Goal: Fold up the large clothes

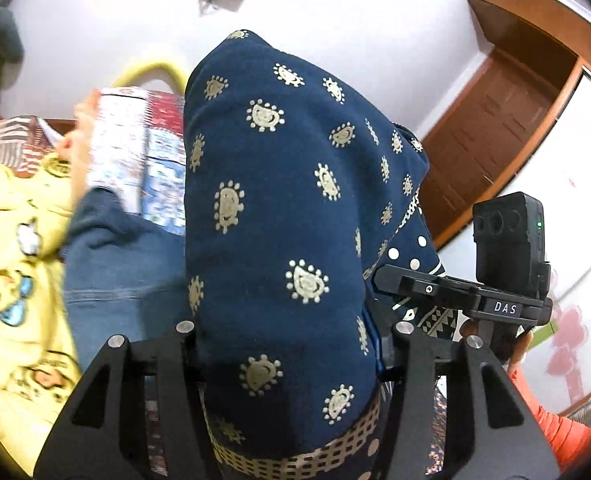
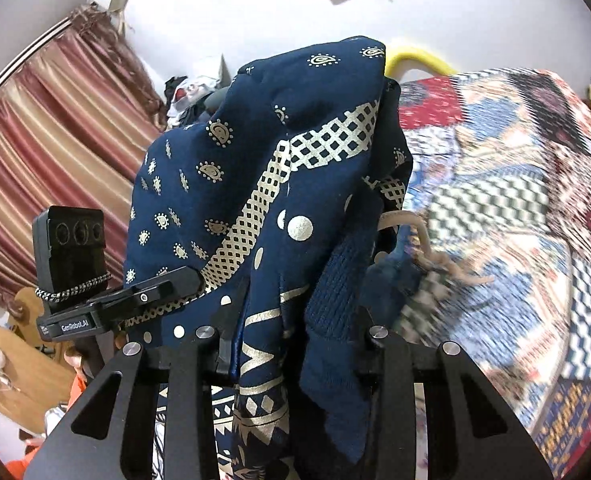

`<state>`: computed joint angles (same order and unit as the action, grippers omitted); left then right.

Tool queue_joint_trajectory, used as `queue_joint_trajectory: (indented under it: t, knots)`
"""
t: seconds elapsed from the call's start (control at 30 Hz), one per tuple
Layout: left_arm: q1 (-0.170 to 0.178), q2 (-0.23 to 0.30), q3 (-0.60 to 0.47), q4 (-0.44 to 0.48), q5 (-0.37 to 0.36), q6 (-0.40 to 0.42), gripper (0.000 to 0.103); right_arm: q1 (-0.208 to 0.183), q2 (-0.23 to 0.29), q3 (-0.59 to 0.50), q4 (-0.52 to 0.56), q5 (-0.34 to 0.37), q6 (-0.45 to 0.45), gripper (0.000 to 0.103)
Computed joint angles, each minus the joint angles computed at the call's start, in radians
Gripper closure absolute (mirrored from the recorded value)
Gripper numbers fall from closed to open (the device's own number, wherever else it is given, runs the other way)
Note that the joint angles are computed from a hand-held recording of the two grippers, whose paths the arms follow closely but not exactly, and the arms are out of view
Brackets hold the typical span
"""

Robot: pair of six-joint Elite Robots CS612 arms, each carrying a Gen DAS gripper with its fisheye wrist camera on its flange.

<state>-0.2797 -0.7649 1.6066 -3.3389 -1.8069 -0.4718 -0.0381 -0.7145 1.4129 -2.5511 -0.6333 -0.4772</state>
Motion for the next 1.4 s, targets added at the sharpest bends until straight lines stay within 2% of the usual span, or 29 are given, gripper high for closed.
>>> queue_joint_trajectory:
  t: [0.23,0.37,0.57,0.63,0.67,0.7,0.73,0.8,0.87,0.93,1.03,1.17,1.27,1.33,1.4]
  knots:
    - [0.05,0.044,-0.028,0.043,0.001,-0.042,0.05,0.055,0.092,-0.128,0.103,-0.041,0.022,0.07]
    - [0.084,0.1,-0.074,0.098,-0.04,-0.083,0.05,0.089,0.167,-0.234,0.19,-0.119,0.051,0.07]
    - [0.129,0.211,-0.199,0.261,-0.123,-0.137,0.05,0.129,0.266,-0.39,0.335,-0.287,0.068,0.07]
    - [0.139,0.243,-0.225,0.274,-0.154,-0.165,0.046,0.132,0.289,-0.417,0.347,-0.31,0.068,0.068]
    - [0.141,0.251,-0.225,0.253,-0.154,-0.165,0.041,0.132,0.294,-0.414,0.324,-0.313,0.066,0.062]
    - [0.143,0.257,-0.22,0.222,-0.15,-0.151,0.035,0.131,0.294,-0.406,0.302,-0.319,0.072,0.059]
    - [0.142,0.256,-0.212,0.203,-0.142,-0.139,0.033,0.128,0.292,-0.393,0.283,-0.318,0.079,0.054]
    - [0.137,0.245,-0.187,0.176,-0.116,-0.122,0.031,0.121,0.266,-0.342,0.236,-0.319,0.074,0.05]
    - [0.125,0.224,-0.153,0.164,-0.07,-0.088,0.029,0.117,0.25,-0.306,0.19,-0.355,0.066,0.043]
    - [0.106,0.186,-0.104,0.166,-0.008,-0.05,0.027,0.108,0.231,-0.276,0.171,-0.376,0.053,0.041]
    - [0.092,0.159,-0.063,0.169,0.059,-0.02,0.024,0.088,0.196,-0.216,0.135,-0.404,0.049,0.041]
    - [0.076,0.114,0.018,0.126,0.119,-0.027,0.023,0.067,0.156,-0.134,0.037,-0.467,0.039,0.041]
    - [0.057,0.072,0.074,0.13,0.175,-0.021,0.023,0.066,0.118,-0.073,-0.044,-0.525,0.046,0.041]
    - [0.04,0.044,0.11,0.149,0.218,-0.009,0.023,0.063,0.09,-0.03,-0.099,-0.525,0.046,0.041]
    - [0.014,0.016,0.142,0.165,0.295,0.003,0.023,0.057,0.061,0.016,-0.167,-0.495,0.066,0.041]
